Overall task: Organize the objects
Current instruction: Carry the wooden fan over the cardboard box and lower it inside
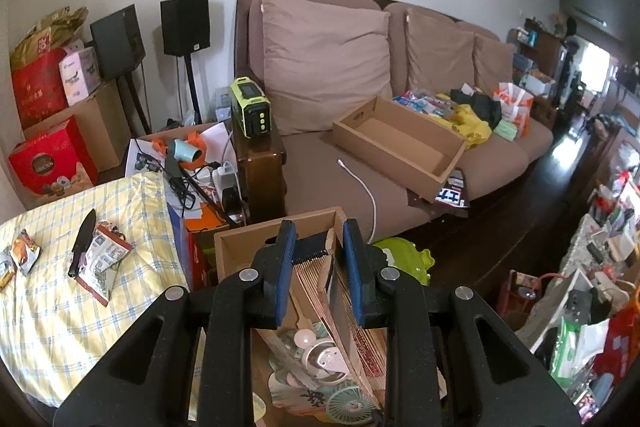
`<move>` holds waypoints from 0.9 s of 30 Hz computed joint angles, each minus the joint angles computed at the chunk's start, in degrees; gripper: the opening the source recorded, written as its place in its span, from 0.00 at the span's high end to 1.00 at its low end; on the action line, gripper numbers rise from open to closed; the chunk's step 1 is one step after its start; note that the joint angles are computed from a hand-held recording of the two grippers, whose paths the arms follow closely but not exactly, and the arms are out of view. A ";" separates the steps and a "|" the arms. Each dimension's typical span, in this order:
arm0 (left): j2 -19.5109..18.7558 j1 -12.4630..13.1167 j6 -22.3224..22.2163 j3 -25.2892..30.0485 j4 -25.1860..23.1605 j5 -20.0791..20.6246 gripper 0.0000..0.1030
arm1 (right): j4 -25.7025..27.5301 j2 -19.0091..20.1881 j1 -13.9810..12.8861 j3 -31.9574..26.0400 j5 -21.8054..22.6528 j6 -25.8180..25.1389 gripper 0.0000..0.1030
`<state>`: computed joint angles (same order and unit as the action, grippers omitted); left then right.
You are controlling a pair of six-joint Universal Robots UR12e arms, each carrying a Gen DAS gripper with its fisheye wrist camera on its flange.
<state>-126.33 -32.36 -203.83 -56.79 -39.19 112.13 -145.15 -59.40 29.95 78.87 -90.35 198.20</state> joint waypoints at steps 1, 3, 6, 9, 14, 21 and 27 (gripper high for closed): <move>0.10 0.12 -0.10 -0.05 -0.27 -0.42 0.78 | -0.01 0.07 0.02 -0.07 -0.09 -0.10 0.70; 0.44 0.36 -0.49 -0.38 -0.19 -1.55 0.78 | -0.21 0.11 -0.05 -0.07 0.08 0.11 0.70; 0.46 0.39 -0.35 -0.28 -0.26 -1.89 0.78 | -0.67 0.07 -0.19 0.07 0.74 0.48 0.70; -0.02 0.24 0.67 0.44 -0.76 -1.46 0.78 | -0.63 0.28 -0.20 -0.09 1.26 0.39 0.71; -0.31 0.36 0.03 0.42 -1.32 -1.60 0.78 | 0.94 0.80 -0.08 -0.71 1.81 0.34 0.71; -0.08 0.76 -1.09 -0.64 -1.31 -1.36 0.78 | 2.33 1.22 0.14 -1.33 1.17 -0.33 0.71; -0.02 1.05 -1.49 -1.47 -1.02 -0.81 0.77 | 3.89 2.06 0.35 -2.50 0.44 -1.45 0.71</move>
<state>-126.35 -31.31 -205.32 -58.26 -40.21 111.32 -141.26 -57.34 30.30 76.37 -89.92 196.75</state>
